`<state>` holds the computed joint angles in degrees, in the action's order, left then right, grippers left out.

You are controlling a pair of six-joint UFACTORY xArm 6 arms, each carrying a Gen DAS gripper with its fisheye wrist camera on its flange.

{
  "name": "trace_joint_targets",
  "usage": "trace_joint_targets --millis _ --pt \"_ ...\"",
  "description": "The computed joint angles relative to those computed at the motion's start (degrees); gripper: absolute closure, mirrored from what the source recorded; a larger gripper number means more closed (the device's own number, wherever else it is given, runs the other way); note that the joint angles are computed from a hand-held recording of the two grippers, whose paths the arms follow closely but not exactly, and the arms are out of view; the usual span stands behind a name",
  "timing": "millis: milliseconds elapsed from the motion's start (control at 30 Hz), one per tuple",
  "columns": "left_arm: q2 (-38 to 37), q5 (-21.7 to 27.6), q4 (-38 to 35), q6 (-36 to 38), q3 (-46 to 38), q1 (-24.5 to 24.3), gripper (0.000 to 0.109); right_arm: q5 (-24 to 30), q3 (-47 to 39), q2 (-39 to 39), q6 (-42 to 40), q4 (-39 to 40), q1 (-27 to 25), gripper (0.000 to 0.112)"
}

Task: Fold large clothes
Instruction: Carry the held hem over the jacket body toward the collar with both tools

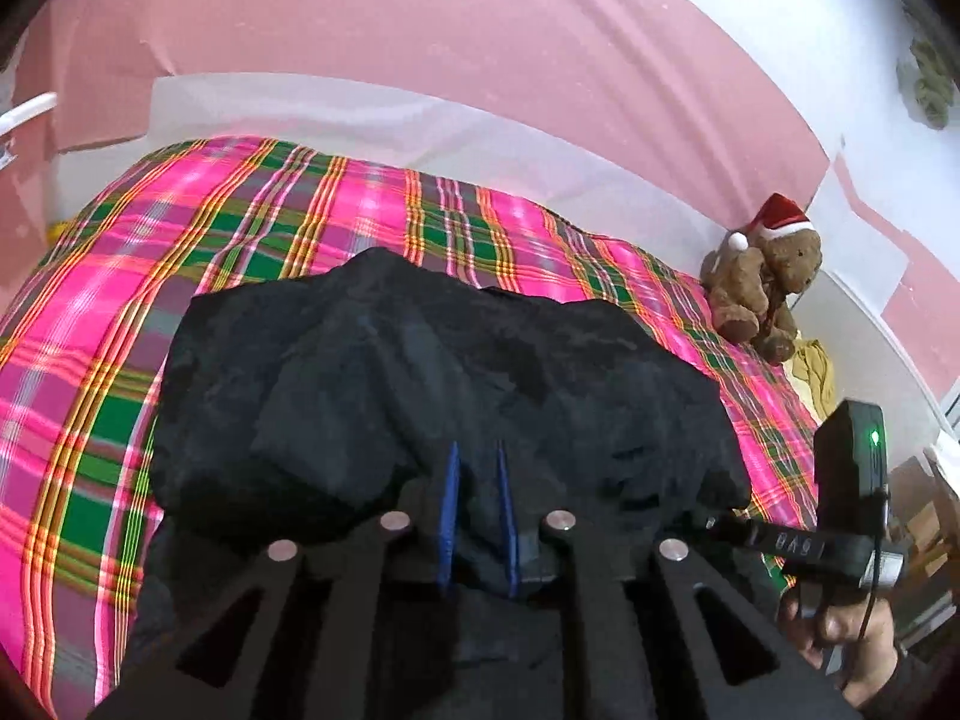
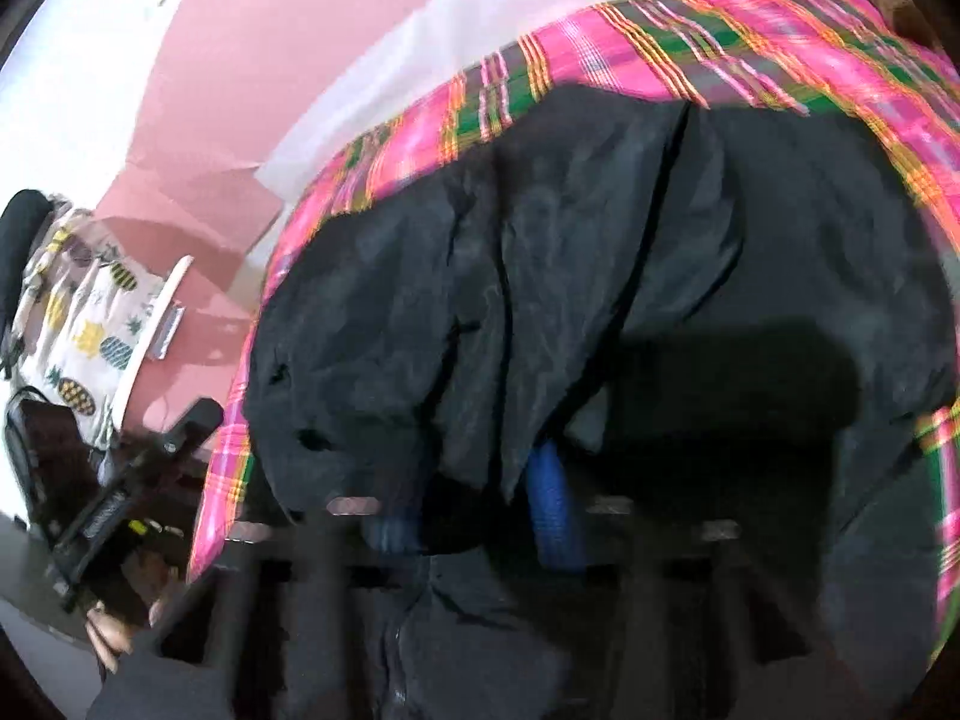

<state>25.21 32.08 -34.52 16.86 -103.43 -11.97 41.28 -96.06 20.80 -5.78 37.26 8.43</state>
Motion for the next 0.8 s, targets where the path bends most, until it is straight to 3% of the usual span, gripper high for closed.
trace_joint_targets --millis 133,233,333,433,600,700,800 --pt "0.62 -2.27 0.48 1.38 0.86 -0.32 0.091 -5.41 9.38 -5.28 -5.29 4.71 2.39 0.105" --pt "5.40 1.85 5.57 -4.02 -2.83 0.20 0.089 -6.24 10.88 -3.90 -3.15 2.69 2.75 0.106" --pt "7.21 2.48 2.35 -3.68 -2.54 1.02 0.089 -5.44 10.13 -2.78 -4.18 4.90 2.16 0.108" --pt "5.35 2.81 2.35 -4.12 -0.80 1.22 0.089 -4.24 9.95 -4.70 -2.73 -1.84 2.36 0.096" --pt "0.73 0.53 2.14 -1.66 2.28 1.33 0.089 -9.51 11.13 -9.76 -5.29 -6.91 2.35 0.095" --pt "3.72 -0.95 4.89 -3.50 -3.59 1.52 0.089 -11.16 4.42 -5.92 -1.20 -16.08 1.63 0.095" --pt "12.02 1.37 13.95 -10.88 -15.11 1.99 0.087 -9.03 -6.53 1.90 4.03 -23.85 0.67 0.095"
